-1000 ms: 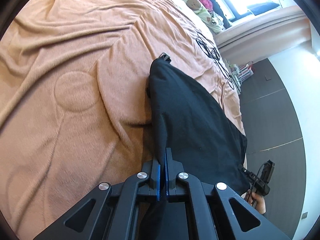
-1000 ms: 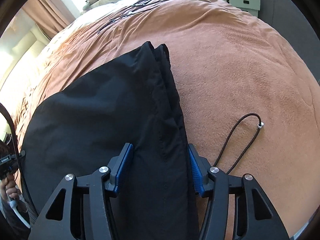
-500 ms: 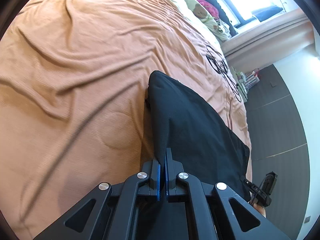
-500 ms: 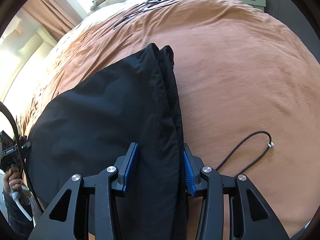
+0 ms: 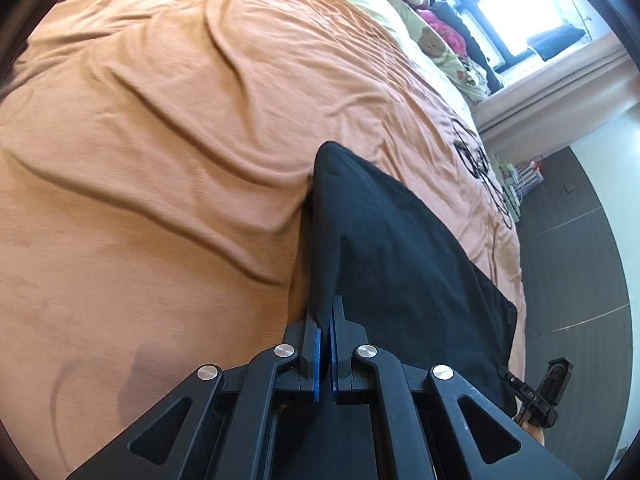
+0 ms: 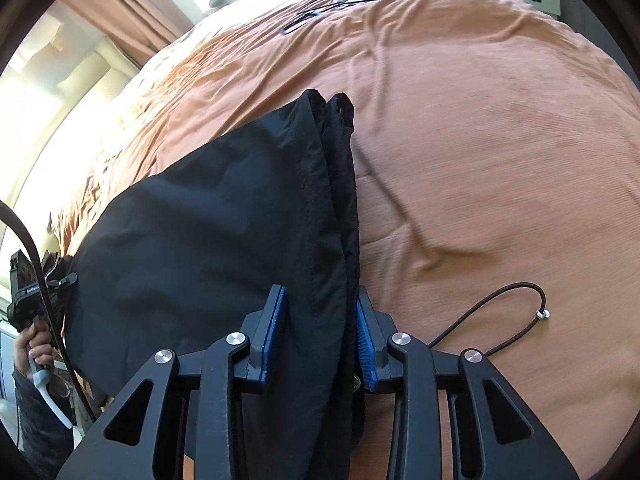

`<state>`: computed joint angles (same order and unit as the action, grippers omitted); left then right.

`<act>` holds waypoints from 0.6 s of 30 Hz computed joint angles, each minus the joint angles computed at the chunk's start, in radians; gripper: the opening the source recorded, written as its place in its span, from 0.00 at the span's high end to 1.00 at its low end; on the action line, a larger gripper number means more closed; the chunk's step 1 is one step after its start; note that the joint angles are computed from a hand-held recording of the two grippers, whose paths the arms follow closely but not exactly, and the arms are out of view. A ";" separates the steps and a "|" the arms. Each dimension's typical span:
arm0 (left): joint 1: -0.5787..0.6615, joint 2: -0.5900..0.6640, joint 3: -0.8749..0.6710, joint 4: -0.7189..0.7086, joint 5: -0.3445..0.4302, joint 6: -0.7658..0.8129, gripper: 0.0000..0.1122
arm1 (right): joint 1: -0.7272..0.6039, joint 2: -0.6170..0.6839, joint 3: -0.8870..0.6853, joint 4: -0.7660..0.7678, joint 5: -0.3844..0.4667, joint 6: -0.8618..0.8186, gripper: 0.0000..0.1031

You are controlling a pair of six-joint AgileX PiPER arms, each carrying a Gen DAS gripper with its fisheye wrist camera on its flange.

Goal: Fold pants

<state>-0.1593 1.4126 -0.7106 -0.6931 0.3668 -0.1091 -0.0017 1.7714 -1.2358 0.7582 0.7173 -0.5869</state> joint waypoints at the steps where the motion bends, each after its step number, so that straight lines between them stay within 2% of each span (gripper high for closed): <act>1: 0.017 -0.009 0.005 0.008 0.010 0.005 0.97 | 0.010 0.005 -0.003 0.002 -0.005 0.006 0.70; 7: 0.104 -0.053 0.032 0.023 0.060 0.040 0.97 | 0.076 0.025 -0.008 0.016 -0.033 0.020 0.70; 10: 0.139 -0.039 0.035 -0.015 0.091 0.093 0.96 | 0.103 0.028 -0.005 0.004 -0.054 0.028 0.70; 12: 0.141 -0.026 0.029 0.029 0.115 0.049 0.96 | 0.116 0.027 -0.005 -0.033 -0.078 0.058 0.70; 14: 0.147 -0.024 0.035 0.015 0.134 0.075 0.95 | 0.111 0.023 -0.001 -0.035 -0.074 0.072 0.70; 15: 0.145 -0.029 0.041 0.011 0.137 0.085 0.94 | 0.109 0.017 0.004 -0.045 -0.076 0.083 0.70; 18: 0.151 -0.053 0.068 0.032 0.149 0.085 0.79 | 0.106 -0.024 0.045 -0.072 -0.095 0.090 0.70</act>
<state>-0.0078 1.3595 -0.6425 -0.6608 0.5154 -0.0242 0.1039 1.7478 -1.1913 0.6858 0.6222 -0.4968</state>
